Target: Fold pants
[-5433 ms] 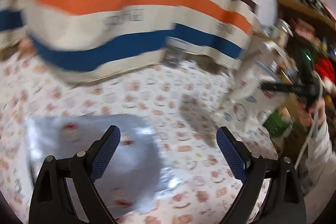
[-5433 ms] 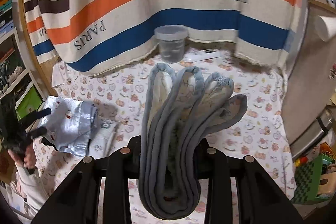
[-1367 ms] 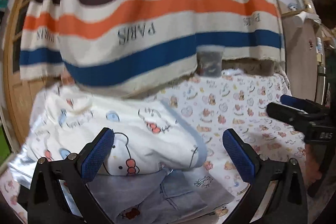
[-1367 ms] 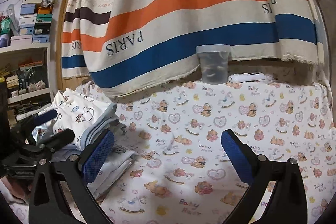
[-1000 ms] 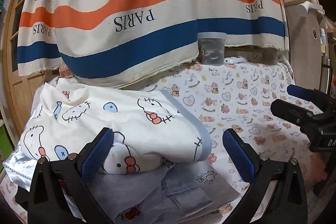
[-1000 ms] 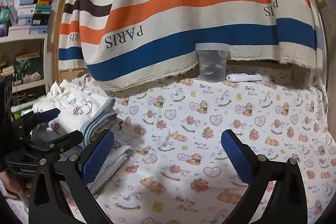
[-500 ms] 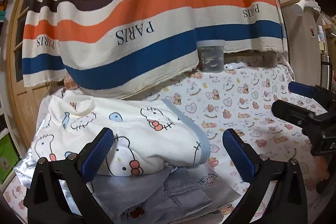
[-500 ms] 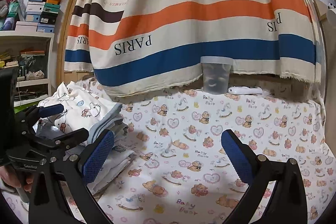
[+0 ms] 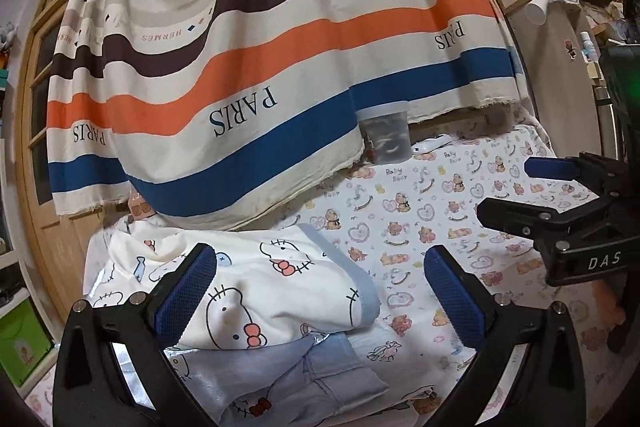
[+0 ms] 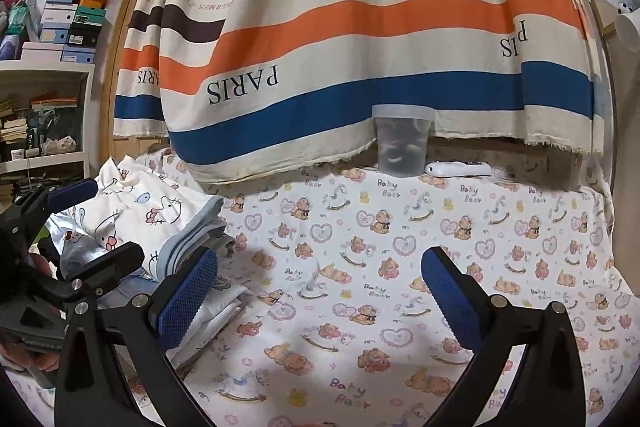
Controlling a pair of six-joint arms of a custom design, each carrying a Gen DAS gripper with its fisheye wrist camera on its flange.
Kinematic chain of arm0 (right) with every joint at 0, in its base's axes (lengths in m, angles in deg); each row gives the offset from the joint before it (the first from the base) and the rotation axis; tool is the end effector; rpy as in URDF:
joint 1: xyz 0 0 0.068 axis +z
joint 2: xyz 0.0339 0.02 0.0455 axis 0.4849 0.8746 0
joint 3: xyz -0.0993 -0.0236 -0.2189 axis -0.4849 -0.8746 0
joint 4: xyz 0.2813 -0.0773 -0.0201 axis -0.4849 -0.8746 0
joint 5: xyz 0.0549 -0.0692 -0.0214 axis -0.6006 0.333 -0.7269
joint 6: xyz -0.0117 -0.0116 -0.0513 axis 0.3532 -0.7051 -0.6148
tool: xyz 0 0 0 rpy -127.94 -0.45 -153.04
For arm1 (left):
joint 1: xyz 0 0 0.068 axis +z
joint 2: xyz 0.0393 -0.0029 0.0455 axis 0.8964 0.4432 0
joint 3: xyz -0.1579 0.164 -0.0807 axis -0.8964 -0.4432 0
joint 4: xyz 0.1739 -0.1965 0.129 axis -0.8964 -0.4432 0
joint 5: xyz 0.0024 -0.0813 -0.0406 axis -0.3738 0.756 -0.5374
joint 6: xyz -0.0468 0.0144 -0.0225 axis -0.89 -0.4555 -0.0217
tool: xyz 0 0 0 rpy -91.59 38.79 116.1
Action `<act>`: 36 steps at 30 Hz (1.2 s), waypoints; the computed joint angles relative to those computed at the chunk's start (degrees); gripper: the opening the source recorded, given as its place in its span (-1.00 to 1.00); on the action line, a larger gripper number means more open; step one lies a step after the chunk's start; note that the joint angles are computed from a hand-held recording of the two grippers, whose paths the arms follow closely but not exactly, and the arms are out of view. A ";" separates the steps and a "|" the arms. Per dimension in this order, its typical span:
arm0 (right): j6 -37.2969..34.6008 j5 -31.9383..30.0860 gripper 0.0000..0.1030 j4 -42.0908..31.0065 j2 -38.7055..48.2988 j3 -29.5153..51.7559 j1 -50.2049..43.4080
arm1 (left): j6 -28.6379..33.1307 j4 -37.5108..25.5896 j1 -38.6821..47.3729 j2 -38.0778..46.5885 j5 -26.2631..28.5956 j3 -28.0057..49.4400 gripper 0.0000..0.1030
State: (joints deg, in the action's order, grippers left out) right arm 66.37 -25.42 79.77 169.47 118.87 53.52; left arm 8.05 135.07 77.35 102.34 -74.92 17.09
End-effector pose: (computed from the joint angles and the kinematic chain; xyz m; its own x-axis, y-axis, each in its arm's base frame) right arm 0.2957 0.1342 0.0838 -0.2135 -0.1238 -0.9691 -0.4042 0.9142 -0.0278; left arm 0.2397 0.0496 0.0866 -0.1265 0.2169 -0.9680 0.0294 0.9762 0.2149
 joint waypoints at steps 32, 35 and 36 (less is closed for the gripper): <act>-0.06 -0.24 0.99 -0.18 0.02 0.02 0.03 | -0.70 -4.46 1.19 0.39 0.35 1.94 1.00; 0.05 -0.32 0.99 -0.61 -0.02 0.14 0.02 | -0.72 -4.64 1.07 0.75 -0.06 2.23 1.00; 0.09 -0.34 0.99 -0.62 0.04 0.17 0.00 | -0.74 -4.61 1.04 0.84 -0.22 2.27 1.00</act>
State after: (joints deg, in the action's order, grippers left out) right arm 66.46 -25.76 79.15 169.51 119.04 53.53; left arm 7.31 130.46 78.39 103.18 -75.14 19.36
